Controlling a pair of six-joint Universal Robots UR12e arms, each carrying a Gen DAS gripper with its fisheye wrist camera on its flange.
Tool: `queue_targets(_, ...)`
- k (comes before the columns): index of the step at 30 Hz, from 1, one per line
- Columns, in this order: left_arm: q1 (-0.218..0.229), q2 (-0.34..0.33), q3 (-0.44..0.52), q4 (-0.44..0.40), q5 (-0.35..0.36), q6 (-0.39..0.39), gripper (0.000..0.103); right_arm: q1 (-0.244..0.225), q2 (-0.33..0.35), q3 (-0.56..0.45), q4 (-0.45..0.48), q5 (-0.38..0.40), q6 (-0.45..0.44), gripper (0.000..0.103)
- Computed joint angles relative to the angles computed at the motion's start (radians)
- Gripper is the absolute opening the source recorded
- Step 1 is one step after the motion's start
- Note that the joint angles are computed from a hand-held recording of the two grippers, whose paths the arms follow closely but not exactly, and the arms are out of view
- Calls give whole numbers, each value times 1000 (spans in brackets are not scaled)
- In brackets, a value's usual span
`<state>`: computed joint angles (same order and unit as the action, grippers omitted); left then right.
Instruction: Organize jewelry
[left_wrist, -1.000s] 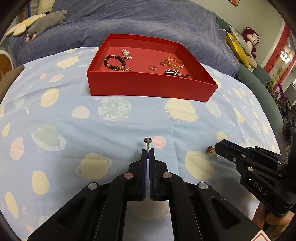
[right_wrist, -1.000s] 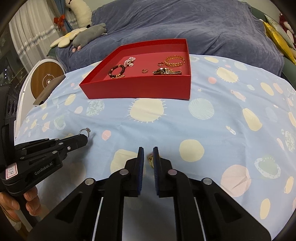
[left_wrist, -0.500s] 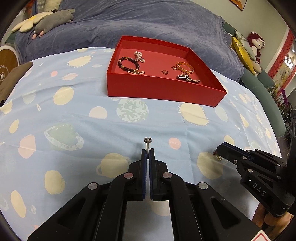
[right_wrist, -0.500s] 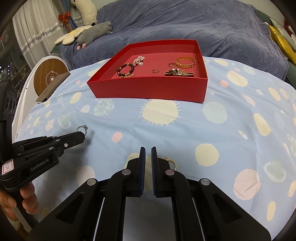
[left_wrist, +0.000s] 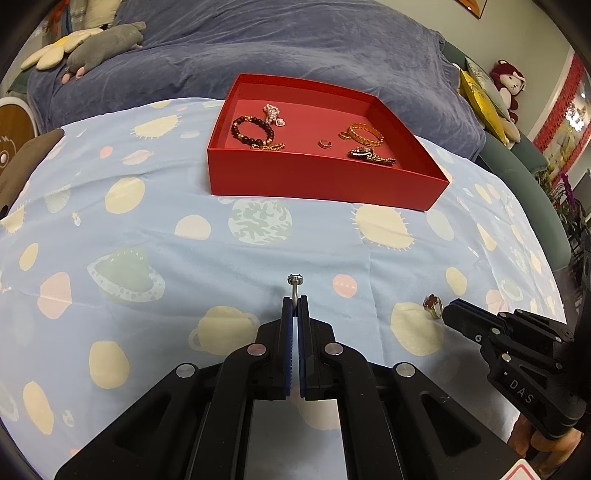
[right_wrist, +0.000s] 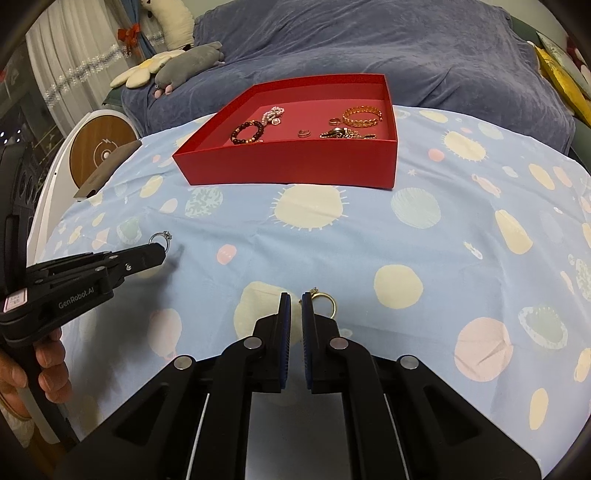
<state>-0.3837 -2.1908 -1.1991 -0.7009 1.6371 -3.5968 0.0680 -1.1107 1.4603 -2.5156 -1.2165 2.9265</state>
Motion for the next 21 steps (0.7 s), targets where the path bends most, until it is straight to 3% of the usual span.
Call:
queue_targets(4,-3,-2,5,1,2,2,1,-8,-9,10,-15,11,-17,6)
queue_targets(6,-5,-5,9,-3,2,4,1,-8,-4,3,-3,2,-12,12)
queue_targets(8,-7,-9,15,-9,2,9,1,-7,2,5,-27,-5,5,43)
queue_targets(15,-9,-13,22,-15,0,10,1,7,25,-13,-24,-42,-25,42)
queue_targets(21,-8,-11,19,-12,-2,8,1,10,37,-19,-32,-66,-26,24)
